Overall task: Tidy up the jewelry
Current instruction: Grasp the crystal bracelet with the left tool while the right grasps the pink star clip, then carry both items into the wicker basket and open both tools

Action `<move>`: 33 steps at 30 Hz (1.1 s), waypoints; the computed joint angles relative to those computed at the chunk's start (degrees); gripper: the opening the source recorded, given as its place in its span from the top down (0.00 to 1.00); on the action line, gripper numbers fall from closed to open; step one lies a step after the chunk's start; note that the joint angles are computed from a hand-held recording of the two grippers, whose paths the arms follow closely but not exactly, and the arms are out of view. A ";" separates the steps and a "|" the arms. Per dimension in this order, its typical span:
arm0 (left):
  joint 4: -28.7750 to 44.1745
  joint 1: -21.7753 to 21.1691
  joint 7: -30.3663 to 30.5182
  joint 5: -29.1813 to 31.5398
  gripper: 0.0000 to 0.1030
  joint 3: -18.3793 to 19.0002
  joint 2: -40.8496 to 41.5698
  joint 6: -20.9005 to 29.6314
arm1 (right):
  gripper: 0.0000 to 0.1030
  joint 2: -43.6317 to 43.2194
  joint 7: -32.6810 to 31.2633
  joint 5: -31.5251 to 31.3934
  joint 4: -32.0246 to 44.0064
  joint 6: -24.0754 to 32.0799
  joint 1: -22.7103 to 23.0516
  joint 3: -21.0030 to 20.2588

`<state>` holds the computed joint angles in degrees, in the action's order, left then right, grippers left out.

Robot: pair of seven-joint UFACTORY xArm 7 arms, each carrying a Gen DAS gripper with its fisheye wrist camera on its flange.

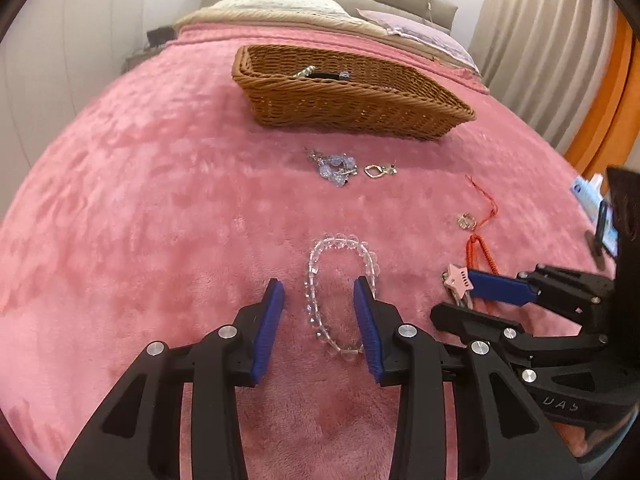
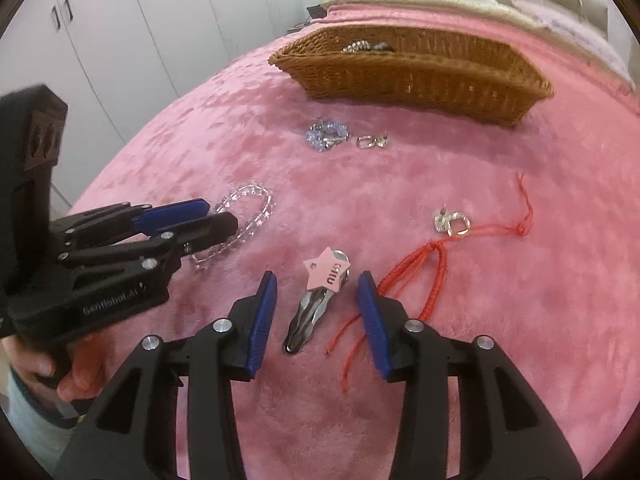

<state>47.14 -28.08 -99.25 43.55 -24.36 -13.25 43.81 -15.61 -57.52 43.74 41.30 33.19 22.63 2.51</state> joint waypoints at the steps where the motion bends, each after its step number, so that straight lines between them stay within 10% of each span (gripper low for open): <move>1: 0.45 -0.01 0.50 0.07 0.66 -0.06 0.45 0.49 | 0.68 -0.04 0.38 -0.42 -0.27 -1.03 0.04 0.53; 5: 1.51 -0.44 0.97 0.22 0.94 -0.03 1.42 2.70 | 0.81 -0.58 0.74 -1.39 -1.21 -3.63 0.91 0.88; 22: -4.14 9.35 -11.75 14.64 0.94 -6.04 -13.72 -9.89 | 0.81 -4.73 -6.47 8.67 2.44 -0.35 1.40 -3.64; 33: 8.36 20.42 -7.14 24.82 0.94 -7.42 -8.51 -12.33 | 0.81 8.92 -6.74 17.01 22.73 0.03 -2.50 -2.33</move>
<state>55.49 -7.66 -106.39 68.37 -31.79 -21.77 31.47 -6.68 -64.26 60.75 64.03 33.21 20.13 0.17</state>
